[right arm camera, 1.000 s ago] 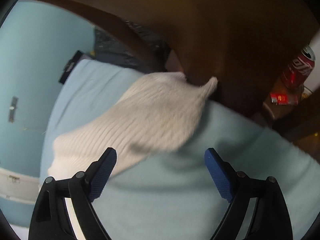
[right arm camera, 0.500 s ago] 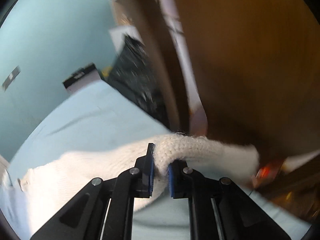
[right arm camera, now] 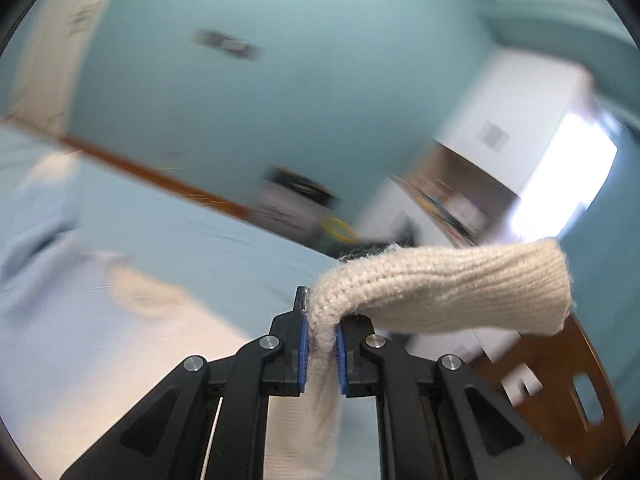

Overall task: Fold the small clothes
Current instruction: 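Fold the cream sleeve across the sweater body toward the collar, release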

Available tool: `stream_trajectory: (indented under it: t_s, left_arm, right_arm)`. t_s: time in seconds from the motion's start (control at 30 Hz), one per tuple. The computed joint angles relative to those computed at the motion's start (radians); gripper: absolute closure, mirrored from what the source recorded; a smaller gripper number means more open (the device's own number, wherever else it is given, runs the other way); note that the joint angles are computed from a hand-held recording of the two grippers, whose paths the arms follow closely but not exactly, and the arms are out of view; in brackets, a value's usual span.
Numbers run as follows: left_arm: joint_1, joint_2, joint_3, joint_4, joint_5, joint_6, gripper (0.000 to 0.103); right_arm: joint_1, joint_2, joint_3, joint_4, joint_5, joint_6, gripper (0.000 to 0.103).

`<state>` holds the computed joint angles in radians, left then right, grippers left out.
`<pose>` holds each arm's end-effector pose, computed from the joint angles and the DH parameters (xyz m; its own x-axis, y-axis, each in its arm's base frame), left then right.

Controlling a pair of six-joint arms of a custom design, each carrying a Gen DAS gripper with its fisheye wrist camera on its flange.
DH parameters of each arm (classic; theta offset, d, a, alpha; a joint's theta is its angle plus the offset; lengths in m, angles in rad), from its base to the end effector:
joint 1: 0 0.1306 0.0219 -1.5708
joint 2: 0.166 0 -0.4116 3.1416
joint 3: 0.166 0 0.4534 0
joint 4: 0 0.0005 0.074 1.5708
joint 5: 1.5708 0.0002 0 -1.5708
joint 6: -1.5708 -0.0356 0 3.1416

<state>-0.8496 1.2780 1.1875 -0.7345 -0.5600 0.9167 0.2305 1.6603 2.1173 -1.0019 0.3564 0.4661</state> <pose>0.3386 -0.3573 0.4213 -0.6112 -0.3231 -0.7225 -0.1425 0.9429 -0.3011 0.6109 0.1301 0.6731 -0.4851 -0.5464 -0.6827 -0.1585 0.8227 -0.5459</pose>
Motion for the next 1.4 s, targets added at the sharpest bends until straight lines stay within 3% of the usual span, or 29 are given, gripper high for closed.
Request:
stream_trajectory:
  t_s: [0.1, 0.13, 0.17, 0.23, 0.37, 0.57, 0.63, 0.73, 0.83, 0.93, 1.03, 1.13, 1.27, 1.33, 1.4]
  left_arm:
    - [0.002, 0.000, -0.003, 0.001, 0.005, 0.012, 0.000]
    - [0.002, 0.001, -0.002, 0.000, 0.006, 0.013, 0.000]
    - [0.002, 0.003, -0.001, 0.001, 0.006, 0.012, 0.000]
    - [0.006, 0.009, 0.004, 0.003, 0.011, 0.006, 0.000]
    - [0.013, 0.023, 0.013, -0.003, 0.037, 0.010, 0.000]
    - [0.022, 0.030, 0.013, 0.002, 0.054, 0.015, 0.000]
    - [0.026, 0.030, 0.011, 0.002, 0.058, 0.012, 0.000]
    - [0.028, 0.035, 0.014, 0.000, 0.066, 0.011, 0.000]
    - [0.032, 0.034, 0.009, 0.007, 0.072, 0.008, 0.000]
    - [0.035, 0.035, 0.007, 0.006, 0.078, 0.011, 0.000]
    - [0.037, 0.039, 0.010, 0.003, 0.083, 0.012, 0.000]
    - [0.039, 0.040, 0.010, -0.002, 0.089, 0.014, 0.000]
    - [0.040, 0.036, 0.005, -0.002, 0.093, 0.016, 0.000]
    - [0.043, 0.036, 0.006, -0.005, 0.097, 0.017, 0.000]
    - [0.046, 0.037, 0.008, -0.005, 0.099, 0.017, 0.000]
  right_arm:
    - [0.100, -0.025, -0.084, -0.158, -0.119, -0.079, 0.087]
    - [0.126, -0.042, -0.130, -0.172, -0.140, -0.094, 0.071]
    - [0.151, -0.066, -0.185, -0.174, -0.147, -0.109, 0.046]
    - [0.174, -0.140, -0.322, -0.139, -0.177, -0.125, 0.024]
    - [0.073, -0.165, -0.410, -0.141, -0.256, -0.084, 0.023]
    - [-0.147, -0.150, -0.445, -0.136, -0.187, -0.111, 0.023]
    - [-0.233, -0.122, -0.440, -0.111, -0.121, -0.141, 0.023]
    - [-0.312, -0.063, -0.390, -0.172, -0.111, -0.178, 0.023]
    - [-0.330, 0.014, -0.330, -0.236, -0.082, -0.227, 0.023]
    - [-0.339, 0.049, -0.264, -0.208, -0.069, -0.338, 0.025]
    - [-0.396, 0.091, -0.182, -0.254, -0.152, -0.463, 0.024]
    - [-0.405, 0.115, -0.175, -0.266, -0.087, -0.467, 0.023]
    - [-0.414, 0.102, -0.230, -0.278, -0.061, -0.494, 0.002]
    - [-0.414, 0.122, -0.189, -0.345, -0.106, -0.516, 0.002]
    - [-0.419, 0.150, -0.110, -0.466, -0.165, -0.508, 0.002]
